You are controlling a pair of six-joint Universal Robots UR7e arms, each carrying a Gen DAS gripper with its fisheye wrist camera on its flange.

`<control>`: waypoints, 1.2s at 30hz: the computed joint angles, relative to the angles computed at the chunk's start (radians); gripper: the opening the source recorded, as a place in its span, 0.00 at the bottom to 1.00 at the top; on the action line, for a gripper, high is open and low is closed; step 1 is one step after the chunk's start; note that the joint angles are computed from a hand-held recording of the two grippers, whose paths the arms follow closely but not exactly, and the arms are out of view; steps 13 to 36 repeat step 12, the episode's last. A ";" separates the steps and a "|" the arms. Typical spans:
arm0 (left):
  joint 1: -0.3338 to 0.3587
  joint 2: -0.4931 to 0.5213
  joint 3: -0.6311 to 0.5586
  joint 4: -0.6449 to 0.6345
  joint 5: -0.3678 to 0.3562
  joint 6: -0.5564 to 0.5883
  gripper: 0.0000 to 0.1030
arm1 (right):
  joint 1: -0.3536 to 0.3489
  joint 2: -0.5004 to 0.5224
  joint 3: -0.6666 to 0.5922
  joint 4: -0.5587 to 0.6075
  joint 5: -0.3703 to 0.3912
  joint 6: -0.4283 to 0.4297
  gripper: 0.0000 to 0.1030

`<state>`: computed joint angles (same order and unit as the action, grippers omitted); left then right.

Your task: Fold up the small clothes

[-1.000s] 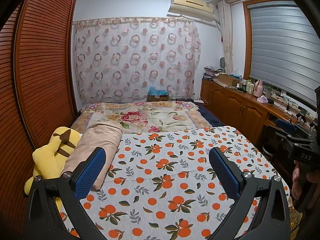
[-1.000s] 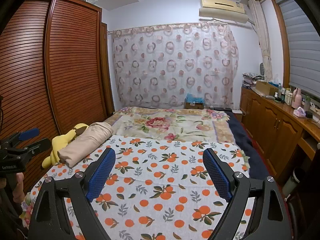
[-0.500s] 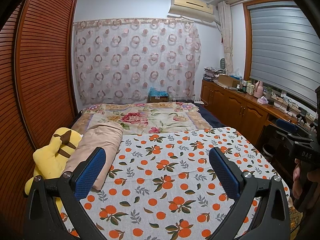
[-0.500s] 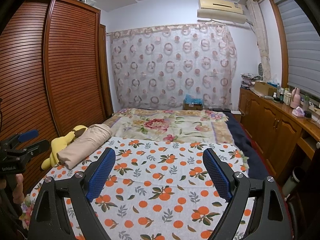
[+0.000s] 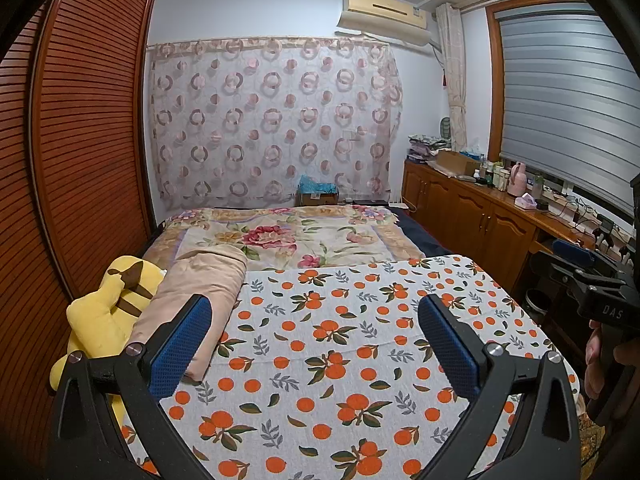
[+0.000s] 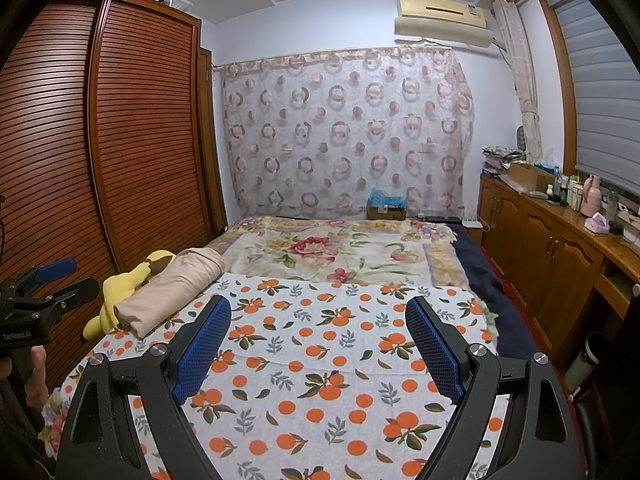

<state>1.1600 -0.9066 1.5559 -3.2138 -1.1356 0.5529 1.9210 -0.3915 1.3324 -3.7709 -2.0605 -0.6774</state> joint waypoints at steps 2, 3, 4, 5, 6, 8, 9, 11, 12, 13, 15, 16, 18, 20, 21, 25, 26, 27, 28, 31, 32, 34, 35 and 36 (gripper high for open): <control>0.000 0.000 0.000 0.002 0.000 -0.002 1.00 | 0.001 -0.001 0.001 0.000 0.000 0.000 0.87; 0.001 -0.001 0.000 0.003 -0.001 -0.001 1.00 | 0.000 0.000 0.000 -0.001 0.000 -0.001 0.87; 0.000 0.000 0.000 0.001 0.001 -0.001 1.00 | 0.000 0.002 -0.001 -0.003 0.000 -0.001 0.87; 0.000 -0.001 0.000 0.002 0.000 -0.001 1.00 | 0.001 0.001 -0.001 -0.002 -0.001 -0.001 0.87; -0.001 0.000 0.001 0.001 0.001 -0.002 1.00 | -0.001 0.001 0.002 -0.005 0.002 -0.002 0.87; -0.001 -0.001 0.001 0.001 0.001 -0.002 1.00 | -0.001 0.001 0.001 -0.004 0.002 -0.003 0.87; -0.001 0.000 0.001 0.000 0.001 -0.001 1.00 | -0.001 0.002 0.001 -0.005 0.002 -0.003 0.87; -0.001 0.000 0.001 0.000 0.001 -0.001 1.00 | -0.001 0.002 0.002 -0.005 0.002 -0.001 0.87; 0.000 -0.001 0.001 0.000 0.000 0.000 1.00 | -0.002 0.001 0.002 -0.005 0.003 -0.002 0.87; 0.000 -0.001 0.001 0.000 0.000 0.000 1.00 | -0.002 0.001 0.002 -0.005 0.003 -0.002 0.87; 0.000 -0.001 0.001 0.000 0.000 0.000 1.00 | -0.002 0.001 0.002 -0.005 0.003 -0.002 0.87; 0.000 -0.001 0.001 0.000 0.000 0.000 1.00 | -0.002 0.001 0.002 -0.005 0.003 -0.002 0.87; 0.000 -0.001 0.001 0.000 0.000 0.000 1.00 | -0.002 0.001 0.002 -0.005 0.003 -0.002 0.87; 0.000 -0.001 0.001 0.000 0.000 0.000 1.00 | -0.002 0.001 0.002 -0.005 0.003 -0.002 0.87; 0.000 -0.001 0.001 0.000 0.000 0.000 1.00 | -0.002 0.001 0.002 -0.005 0.003 -0.002 0.87; 0.000 -0.001 0.001 0.000 0.000 0.000 1.00 | -0.002 0.001 0.002 -0.005 0.003 -0.002 0.87; 0.000 -0.001 0.001 0.000 0.000 0.000 1.00 | -0.002 0.001 0.002 -0.005 0.003 -0.002 0.87; 0.000 -0.001 0.001 0.000 0.000 0.000 1.00 | -0.002 0.001 0.002 -0.005 0.003 -0.002 0.87; 0.000 -0.001 0.001 0.000 0.000 0.000 1.00 | -0.002 0.001 0.002 -0.005 0.003 -0.002 0.87; 0.000 -0.001 0.001 0.000 0.000 0.000 1.00 | -0.002 0.001 0.002 -0.005 0.003 -0.002 0.87; 0.000 -0.001 0.001 0.000 0.000 0.000 1.00 | -0.002 0.001 0.002 -0.005 0.003 -0.002 0.87; 0.000 -0.001 0.001 0.000 0.000 0.000 1.00 | -0.002 0.001 0.002 -0.005 0.003 -0.002 0.87; 0.000 -0.001 0.001 0.000 0.000 0.000 1.00 | -0.002 0.001 0.002 -0.005 0.003 -0.002 0.87; 0.000 -0.001 0.001 0.000 0.000 0.000 1.00 | -0.002 0.001 0.002 -0.005 0.003 -0.002 0.87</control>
